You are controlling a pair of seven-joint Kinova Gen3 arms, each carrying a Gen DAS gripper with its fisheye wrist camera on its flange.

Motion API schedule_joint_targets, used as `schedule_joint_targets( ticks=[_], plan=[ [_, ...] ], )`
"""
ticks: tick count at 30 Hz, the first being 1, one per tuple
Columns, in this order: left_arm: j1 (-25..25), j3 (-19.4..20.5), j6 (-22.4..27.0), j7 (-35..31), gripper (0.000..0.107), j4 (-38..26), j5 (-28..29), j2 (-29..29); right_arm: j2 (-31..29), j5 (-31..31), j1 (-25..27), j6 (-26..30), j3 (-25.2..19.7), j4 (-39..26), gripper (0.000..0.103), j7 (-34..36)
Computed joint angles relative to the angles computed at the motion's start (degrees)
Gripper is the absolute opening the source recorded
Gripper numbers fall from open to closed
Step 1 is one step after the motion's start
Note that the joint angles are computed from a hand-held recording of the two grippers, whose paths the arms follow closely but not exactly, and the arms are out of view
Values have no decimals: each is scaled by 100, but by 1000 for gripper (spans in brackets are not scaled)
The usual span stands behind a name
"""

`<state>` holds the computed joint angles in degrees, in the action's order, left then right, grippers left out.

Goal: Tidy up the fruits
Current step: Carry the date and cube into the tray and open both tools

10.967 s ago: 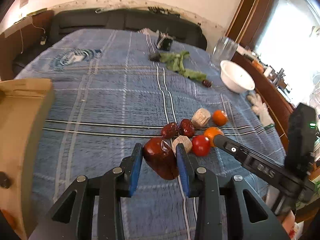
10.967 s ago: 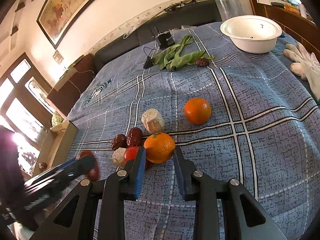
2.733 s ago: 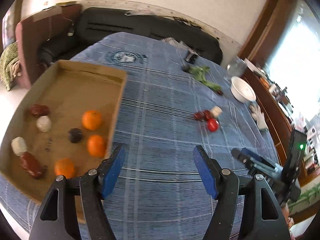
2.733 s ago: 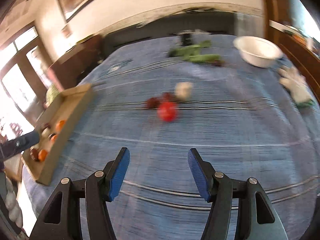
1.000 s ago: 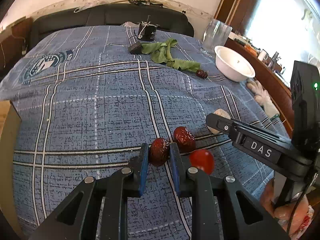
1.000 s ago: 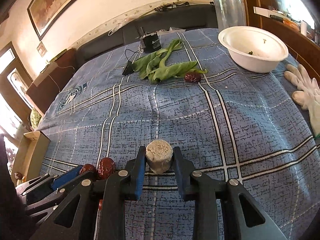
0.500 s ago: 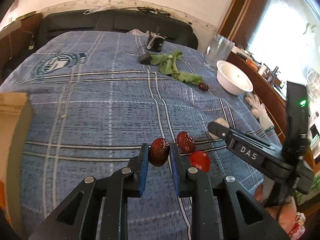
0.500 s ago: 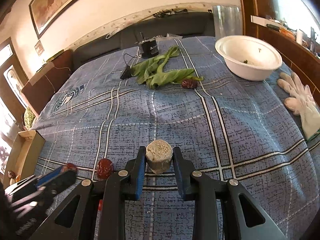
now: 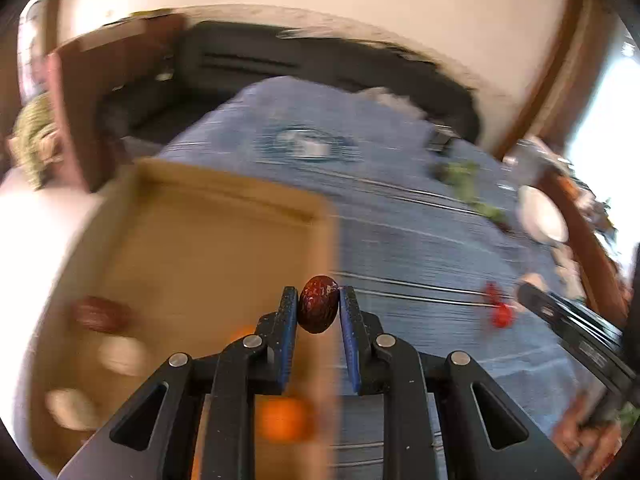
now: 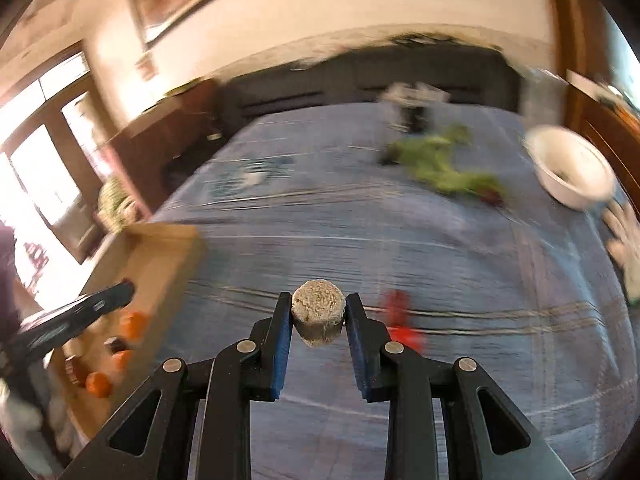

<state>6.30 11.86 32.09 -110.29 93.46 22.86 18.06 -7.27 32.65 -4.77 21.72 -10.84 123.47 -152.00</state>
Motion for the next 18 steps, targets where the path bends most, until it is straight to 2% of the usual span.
schedule_joint_targets(
  ticks=[3,9,14,18],
  plan=[
    [126,-425,247,509,20,-312,-549,165,378,-137,-365,25,-126,-411,29,254],
    [72,-667,874,1136,20,-1022,-1176,716,1419,-17,-1160,282,-64,-1339,30,497],
    [-171,-568,1272,1199,21,-1412,-1201,1039,2130,-319,-1474,428,76,-1991,30,1060],
    [-396,-431,1301,1027,20,-1466,-987,1091,2523,-765,-1528,530,145,-2400,30,1590]
  ],
)
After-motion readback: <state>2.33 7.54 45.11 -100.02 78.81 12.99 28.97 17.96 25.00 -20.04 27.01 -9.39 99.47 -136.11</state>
